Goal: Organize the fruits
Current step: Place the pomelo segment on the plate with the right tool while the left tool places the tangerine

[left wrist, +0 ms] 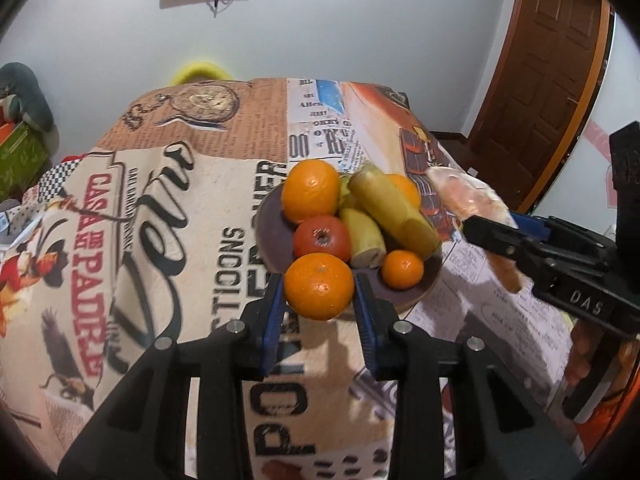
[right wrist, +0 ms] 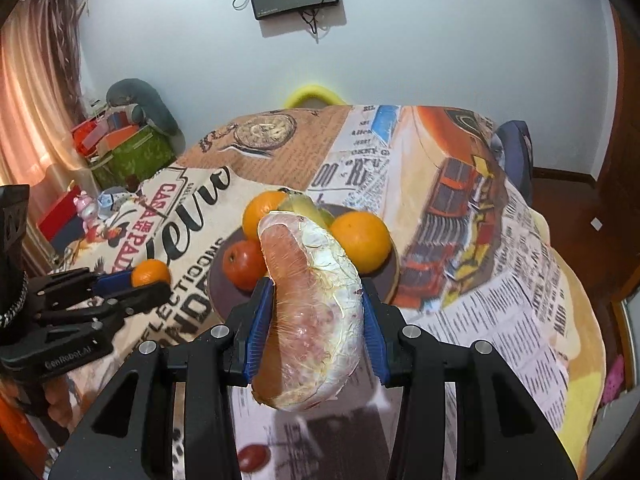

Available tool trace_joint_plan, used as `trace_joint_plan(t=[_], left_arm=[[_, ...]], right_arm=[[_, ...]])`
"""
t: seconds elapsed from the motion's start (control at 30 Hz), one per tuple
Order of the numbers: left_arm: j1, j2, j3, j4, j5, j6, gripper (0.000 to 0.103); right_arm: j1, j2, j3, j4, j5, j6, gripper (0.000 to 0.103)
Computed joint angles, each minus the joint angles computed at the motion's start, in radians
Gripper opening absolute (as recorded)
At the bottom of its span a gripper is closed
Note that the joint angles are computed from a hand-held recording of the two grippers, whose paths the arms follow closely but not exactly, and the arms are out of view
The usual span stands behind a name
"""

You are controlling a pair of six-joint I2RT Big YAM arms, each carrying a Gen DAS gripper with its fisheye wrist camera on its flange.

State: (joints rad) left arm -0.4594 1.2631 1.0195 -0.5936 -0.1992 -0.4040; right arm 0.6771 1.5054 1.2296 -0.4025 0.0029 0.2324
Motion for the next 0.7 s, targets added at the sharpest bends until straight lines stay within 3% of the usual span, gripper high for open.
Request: trace_joint_plan(t=[0.33, 0.7], left_arm=[[0.035, 0.101, 0.054, -0.001, 0.078, 0.017, 0.034], [0.045, 0.152, 0.076, 0.004, 0.097, 0.030, 0.034]], right_arm=[[0.017, 0.091, 0.095, -0.016, -0.034, -0.044, 0.039], [0.018, 0.164, 0.164, -0.060, -0.072, -0.055, 0.039]])
